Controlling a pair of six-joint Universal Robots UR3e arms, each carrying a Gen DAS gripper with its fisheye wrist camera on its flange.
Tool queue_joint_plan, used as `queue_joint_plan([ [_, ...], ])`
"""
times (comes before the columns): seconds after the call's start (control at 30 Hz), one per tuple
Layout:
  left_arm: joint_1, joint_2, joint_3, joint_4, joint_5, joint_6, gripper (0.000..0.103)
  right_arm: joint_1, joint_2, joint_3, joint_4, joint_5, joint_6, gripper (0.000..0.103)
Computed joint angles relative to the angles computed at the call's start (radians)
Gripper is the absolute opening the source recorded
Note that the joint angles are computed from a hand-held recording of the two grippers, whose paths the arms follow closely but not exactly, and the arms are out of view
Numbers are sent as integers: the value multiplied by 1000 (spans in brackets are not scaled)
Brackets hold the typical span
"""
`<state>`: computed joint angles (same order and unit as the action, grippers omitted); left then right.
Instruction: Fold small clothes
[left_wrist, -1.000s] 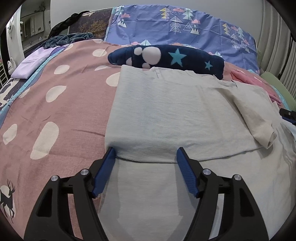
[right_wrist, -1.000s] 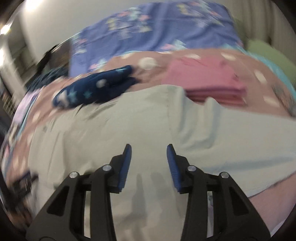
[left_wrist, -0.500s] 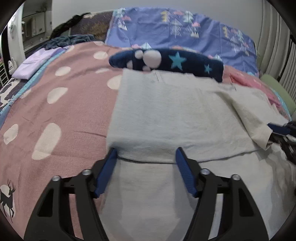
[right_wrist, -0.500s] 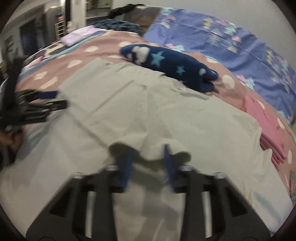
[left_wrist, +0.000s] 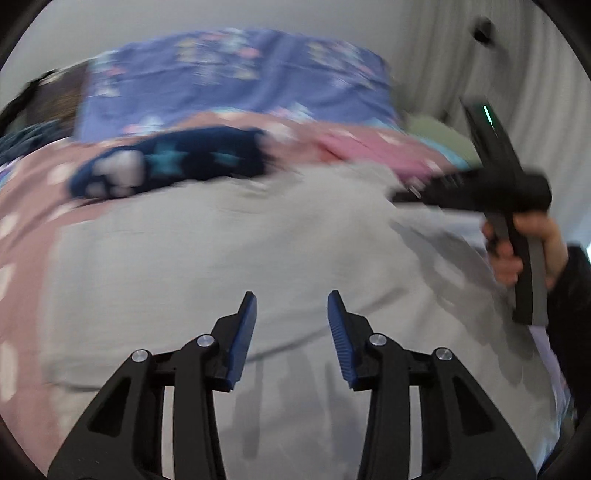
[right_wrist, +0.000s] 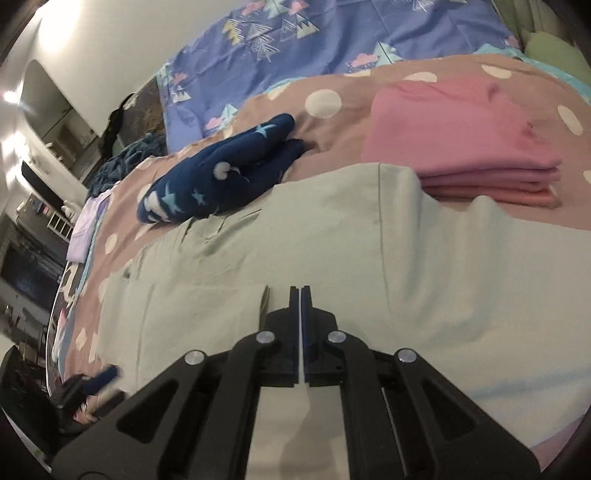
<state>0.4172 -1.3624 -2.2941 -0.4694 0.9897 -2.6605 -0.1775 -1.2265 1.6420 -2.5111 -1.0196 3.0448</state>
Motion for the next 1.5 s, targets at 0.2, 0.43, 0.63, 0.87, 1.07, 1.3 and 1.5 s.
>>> queue_joint_plan([
  [0.2, -303, -261, 134, 124, 143, -108, 45, -12, -78, 79, 47, 13, -136, 22],
  [0.43, -330, -349, 204, 164, 187, -192, 19, 11, 40, -50, 158, 113, -148, 39],
  [0.63, -237, -283, 176, 84, 77, -189, 6, 82, 209, -225, 173, 118, -55, 2],
  [0.87, -184, -159, 187, 9, -61, -215, 5, 87, 89, -198, 104, 145, -63, 2],
  [1.07, -280, -160, 282, 43, -78, -280, 6, 13, -36, -170, 119, 143, -124, 2],
  [1.3, -435, -376, 402, 118, 7, -349, 7, -67, -7, -96, 64, 61, -112, 6],
  [1.5, -330, -302, 240, 148, -14, -341, 42, -132, -45, 66, 0, 36, -145, 11],
])
